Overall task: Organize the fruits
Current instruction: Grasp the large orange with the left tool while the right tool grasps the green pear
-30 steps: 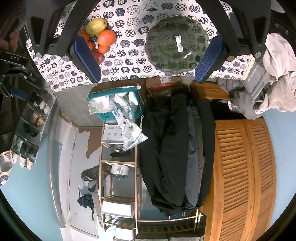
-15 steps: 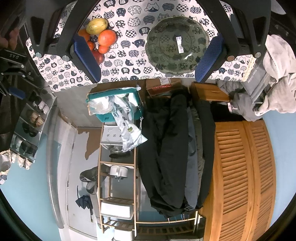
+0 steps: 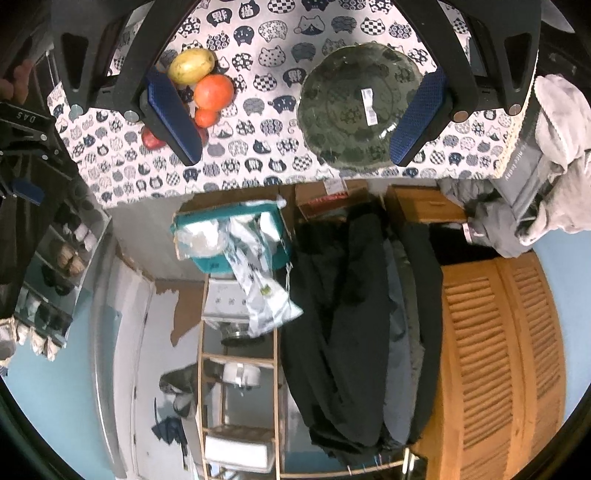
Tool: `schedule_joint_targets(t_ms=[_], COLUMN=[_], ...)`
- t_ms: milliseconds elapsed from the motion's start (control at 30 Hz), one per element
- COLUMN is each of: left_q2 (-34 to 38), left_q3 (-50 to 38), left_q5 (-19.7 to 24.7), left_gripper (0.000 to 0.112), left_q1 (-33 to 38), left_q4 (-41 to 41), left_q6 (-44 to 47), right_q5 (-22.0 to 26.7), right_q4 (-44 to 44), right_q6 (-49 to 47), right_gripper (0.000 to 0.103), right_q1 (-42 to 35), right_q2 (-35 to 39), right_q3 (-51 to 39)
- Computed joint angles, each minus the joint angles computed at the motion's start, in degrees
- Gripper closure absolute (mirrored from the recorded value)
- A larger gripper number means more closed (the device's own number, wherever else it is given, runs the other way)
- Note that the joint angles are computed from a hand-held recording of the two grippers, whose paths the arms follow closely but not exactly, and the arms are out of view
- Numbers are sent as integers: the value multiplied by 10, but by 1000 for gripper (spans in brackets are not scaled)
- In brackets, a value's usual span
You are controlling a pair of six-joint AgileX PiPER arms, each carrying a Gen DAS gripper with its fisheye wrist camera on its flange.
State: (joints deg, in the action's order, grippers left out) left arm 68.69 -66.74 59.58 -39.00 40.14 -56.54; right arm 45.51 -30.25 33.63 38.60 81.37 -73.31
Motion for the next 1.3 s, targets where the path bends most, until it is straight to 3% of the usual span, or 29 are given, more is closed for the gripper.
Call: schedule_joint_targets(t_ms=[700,967,1300], left_q2=[155,240,316], left_q3=[-5,-35,-71], left_q5=[-71,-74,-81], left_gripper=[10,10,10], left_q1=[58,58,67], left_q4=[-140,-172,-230], left_q6=[97,130,168], right_q5=[4,-12,-30], right_q4=[129,142,236], right_q6=[-86,-103,-176], right_gripper=[11,11,11], right_q1=[-98,-120,-160], right_q2=[89,144,203], right_q3=[43,57,46])
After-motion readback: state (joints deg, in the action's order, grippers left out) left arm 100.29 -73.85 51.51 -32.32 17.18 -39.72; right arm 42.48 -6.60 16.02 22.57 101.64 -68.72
